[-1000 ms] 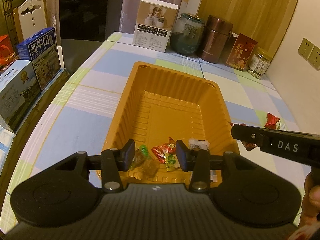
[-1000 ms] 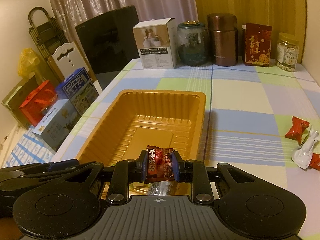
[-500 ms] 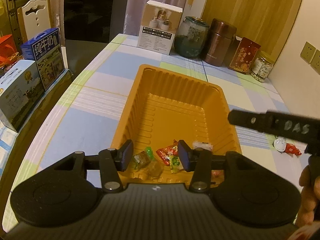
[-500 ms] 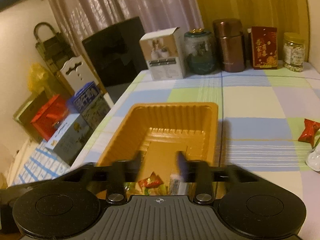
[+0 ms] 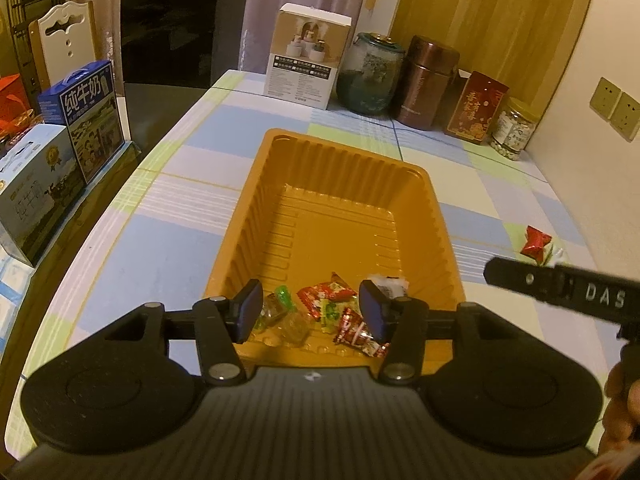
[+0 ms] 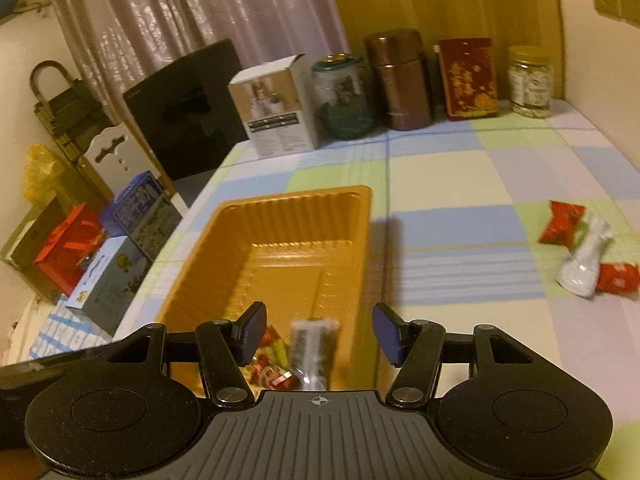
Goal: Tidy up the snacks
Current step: 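Move both open grippers back toward the remaining snacks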
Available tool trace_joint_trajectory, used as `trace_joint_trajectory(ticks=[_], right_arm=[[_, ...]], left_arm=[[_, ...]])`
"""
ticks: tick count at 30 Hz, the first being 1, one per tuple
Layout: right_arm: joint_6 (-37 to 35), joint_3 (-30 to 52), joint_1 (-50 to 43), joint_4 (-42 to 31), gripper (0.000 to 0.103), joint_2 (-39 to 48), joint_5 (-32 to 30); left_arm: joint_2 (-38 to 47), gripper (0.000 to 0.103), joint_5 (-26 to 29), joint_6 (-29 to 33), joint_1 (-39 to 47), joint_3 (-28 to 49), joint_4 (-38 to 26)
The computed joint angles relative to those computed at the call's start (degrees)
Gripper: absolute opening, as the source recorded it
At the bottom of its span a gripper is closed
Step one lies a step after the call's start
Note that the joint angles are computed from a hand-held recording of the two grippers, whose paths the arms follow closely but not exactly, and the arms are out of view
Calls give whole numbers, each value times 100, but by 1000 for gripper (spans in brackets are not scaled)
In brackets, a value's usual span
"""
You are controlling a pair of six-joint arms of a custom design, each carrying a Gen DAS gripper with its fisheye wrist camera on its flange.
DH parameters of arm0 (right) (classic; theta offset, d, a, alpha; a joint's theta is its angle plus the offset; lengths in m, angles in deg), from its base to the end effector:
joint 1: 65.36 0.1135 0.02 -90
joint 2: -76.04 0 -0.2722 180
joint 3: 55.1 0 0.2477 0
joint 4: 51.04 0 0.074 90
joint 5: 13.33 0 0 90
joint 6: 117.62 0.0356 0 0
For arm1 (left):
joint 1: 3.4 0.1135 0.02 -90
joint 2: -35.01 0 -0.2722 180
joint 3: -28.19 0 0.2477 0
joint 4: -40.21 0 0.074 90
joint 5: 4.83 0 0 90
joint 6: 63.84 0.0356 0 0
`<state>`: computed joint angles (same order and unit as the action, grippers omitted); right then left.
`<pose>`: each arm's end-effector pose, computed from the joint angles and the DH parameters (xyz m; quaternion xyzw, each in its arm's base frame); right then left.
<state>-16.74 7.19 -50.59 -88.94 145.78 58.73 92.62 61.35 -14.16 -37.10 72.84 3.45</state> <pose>0.2362 0.0736 0.2600 -0.0902 0.9112 0.2239 0.3338 0.1615 -0.0904 0.2065 -0.1240 0.9130 -0.0481 0.3857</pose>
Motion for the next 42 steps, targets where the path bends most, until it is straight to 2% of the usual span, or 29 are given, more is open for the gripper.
trace_joint_trajectory(ticks=[9, 22, 31, 42], right_arm=[[-148, -299, -598, -667, 59, -809, -115], [-1118, -280, -2513, -1663, 59, -1430, -762], [-2176, -60, -4231, -2200, 59, -1291, -1340], [-3069, 381, -5653, -2186, 59, -436, -1638]], left_arm=[[14, 53, -403, -401, -745, 293, -393], [581, 59, -859, -826, -1831, 868, -530], [1275, 62, -802, -773, -2248, 1202, -211], [2432, 65, -510, -332, -2410, 1928, 385]])
